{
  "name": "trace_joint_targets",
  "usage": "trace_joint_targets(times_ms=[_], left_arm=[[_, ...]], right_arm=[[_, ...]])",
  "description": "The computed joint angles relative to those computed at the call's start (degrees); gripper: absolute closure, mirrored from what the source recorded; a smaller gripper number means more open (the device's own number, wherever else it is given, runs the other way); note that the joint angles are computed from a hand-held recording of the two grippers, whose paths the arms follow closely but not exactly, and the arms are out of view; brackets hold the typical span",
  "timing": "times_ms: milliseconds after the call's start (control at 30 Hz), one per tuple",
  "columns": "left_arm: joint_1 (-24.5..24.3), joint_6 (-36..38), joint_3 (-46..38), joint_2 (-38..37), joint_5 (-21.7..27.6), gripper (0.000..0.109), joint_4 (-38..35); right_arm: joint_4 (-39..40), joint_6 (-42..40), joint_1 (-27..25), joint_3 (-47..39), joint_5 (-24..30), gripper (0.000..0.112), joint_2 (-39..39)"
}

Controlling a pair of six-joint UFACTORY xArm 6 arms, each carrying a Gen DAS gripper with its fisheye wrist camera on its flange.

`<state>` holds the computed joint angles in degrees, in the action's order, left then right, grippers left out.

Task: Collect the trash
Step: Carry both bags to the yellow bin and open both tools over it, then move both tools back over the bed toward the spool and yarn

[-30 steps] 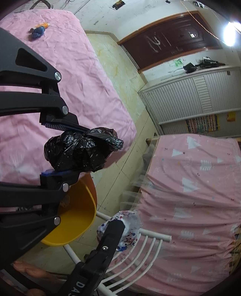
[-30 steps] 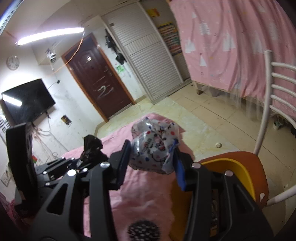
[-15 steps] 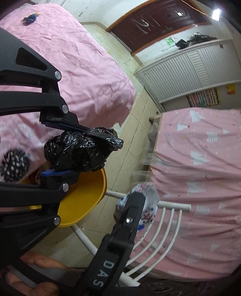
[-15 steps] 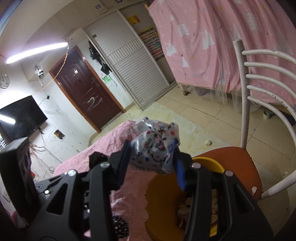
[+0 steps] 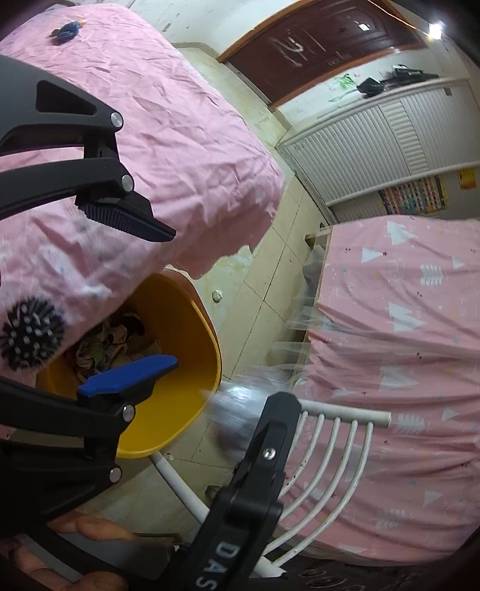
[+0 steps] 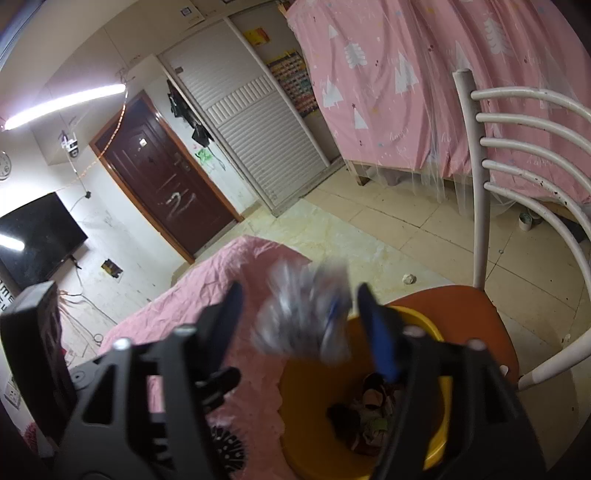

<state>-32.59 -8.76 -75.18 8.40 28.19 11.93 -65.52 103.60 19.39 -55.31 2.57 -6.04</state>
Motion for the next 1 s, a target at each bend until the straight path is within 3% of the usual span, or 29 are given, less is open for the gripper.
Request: trace_joint_targets(times_ms=[367,1000], left_arm=[[5.2,0.2,5.5,-6.0,-2.9,0.053,-2.9],[20.6,3.1,12.2,-14.4,-4.5,0.047,-8.9]], right_arm=[[6.6,-7.5,3.9,-4.4,2.2,0.043,3.5],[36.3,-42.3,16.9,-27.4,8.9,0.043,22.0]])
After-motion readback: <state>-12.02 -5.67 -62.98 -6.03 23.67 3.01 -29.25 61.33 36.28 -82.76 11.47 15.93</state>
